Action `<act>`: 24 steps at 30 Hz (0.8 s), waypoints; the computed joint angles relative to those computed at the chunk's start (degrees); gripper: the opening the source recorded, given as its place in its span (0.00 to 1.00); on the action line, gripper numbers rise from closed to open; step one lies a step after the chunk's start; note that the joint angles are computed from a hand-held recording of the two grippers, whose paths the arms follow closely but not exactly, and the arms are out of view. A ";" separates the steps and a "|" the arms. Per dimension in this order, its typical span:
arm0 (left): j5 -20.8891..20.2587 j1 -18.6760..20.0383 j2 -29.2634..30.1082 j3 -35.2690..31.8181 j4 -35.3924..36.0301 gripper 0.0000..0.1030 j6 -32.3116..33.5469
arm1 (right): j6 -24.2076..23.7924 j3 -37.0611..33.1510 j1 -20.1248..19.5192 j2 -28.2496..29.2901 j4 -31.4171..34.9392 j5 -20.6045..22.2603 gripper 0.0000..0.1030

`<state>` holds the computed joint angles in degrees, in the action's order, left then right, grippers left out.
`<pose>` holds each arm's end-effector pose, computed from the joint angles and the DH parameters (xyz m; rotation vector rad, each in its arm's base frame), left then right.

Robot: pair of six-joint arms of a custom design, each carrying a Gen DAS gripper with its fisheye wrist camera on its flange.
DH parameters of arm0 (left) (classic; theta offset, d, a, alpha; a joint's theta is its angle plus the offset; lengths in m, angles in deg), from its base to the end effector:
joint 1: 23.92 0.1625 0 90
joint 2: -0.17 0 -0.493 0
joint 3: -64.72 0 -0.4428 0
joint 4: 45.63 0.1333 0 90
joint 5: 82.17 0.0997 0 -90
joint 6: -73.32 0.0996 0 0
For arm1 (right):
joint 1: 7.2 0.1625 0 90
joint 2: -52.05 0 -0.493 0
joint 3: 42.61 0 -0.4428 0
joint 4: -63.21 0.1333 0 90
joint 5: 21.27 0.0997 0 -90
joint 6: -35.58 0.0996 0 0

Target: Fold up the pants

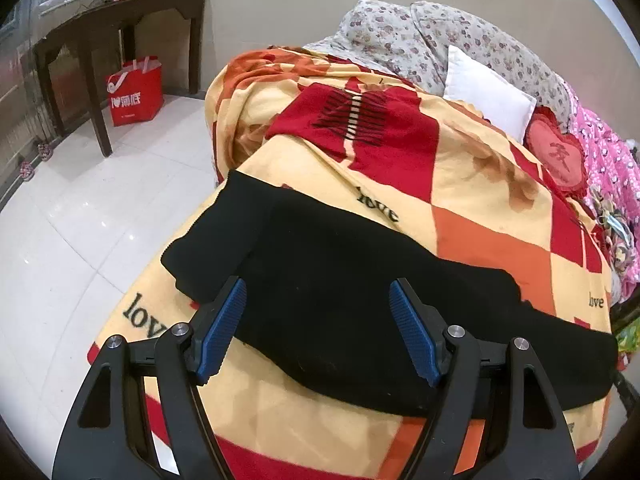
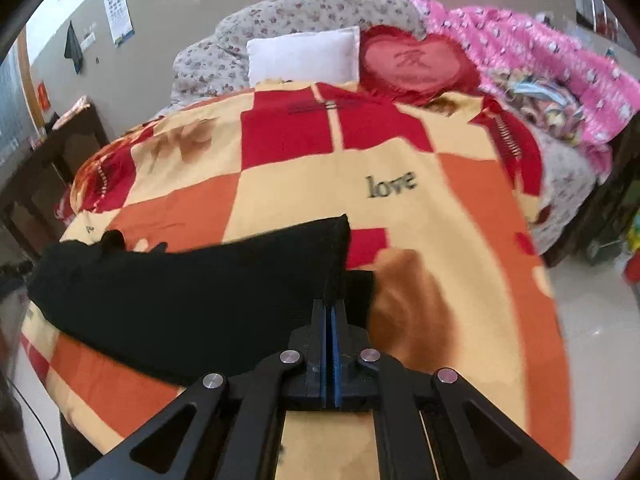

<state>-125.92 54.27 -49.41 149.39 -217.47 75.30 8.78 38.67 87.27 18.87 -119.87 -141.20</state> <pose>0.0371 -0.8255 0.3087 -0.1397 2.2432 -1.0326 0.1488 -0.8308 0.1121 0.3850 -2.3458 0.8374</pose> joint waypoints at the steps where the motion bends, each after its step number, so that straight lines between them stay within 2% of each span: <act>1: 0.49 0.18 0.16 -0.29 0.62 0.72 -0.39 | -0.22 -0.30 -0.04 0.33 0.65 -1.45 0.02; 3: 0.67 0.94 0.04 -0.94 3.32 0.72 -2.36 | 1.04 -1.37 -0.50 1.02 3.66 -2.74 0.02; 5: 1.48 1.24 -0.23 -0.65 2.89 0.72 -2.72 | 3.62 -2.27 -0.94 1.20 6.46 -2.28 0.02; 8: 3.43 1.74 -0.43 -0.64 1.98 0.72 -2.37 | 2.54 -3.61 0.32 2.44 2.25 -5.41 0.07; 9: 3.80 1.93 -0.41 -0.88 2.10 0.72 -2.66 | 1.91 -3.91 0.86 2.63 0.08 -3.51 0.11; 11: 3.96 2.29 -0.36 -1.26 2.24 0.72 -3.09 | 2.97 -4.73 1.45 2.83 0.94 1.65 0.39; 15: 4.30 2.85 0.04 -1.93 3.61 0.72 -3.82 | 4.80 -13.74 2.69 7.73 14.09 15.47 0.40; 17: 3.97 3.19 0.07 -1.95 5.18 0.72 -4.91 | 4.47 -20.65 3.45 12.13 20.56 19.46 0.40; 19: 3.77 3.50 0.22 -2.06 6.64 0.72 -5.81 | 4.40 -28.30 4.27 16.93 27.11 20.79 0.40; 23: 3.11 3.77 0.27 -1.91 6.59 0.72 -5.86 | 4.59 -45.74 5.19 27.15 40.86 18.71 0.40; 24: 2.90 3.81 0.25 -1.99 6.71 0.72 -5.88 | 5.52 -50.28 4.90 29.65 44.93 19.87 0.39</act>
<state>-123.02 58.08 -49.17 147.40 -210.76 69.43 14.29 -11.61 92.17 48.53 -74.94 -121.34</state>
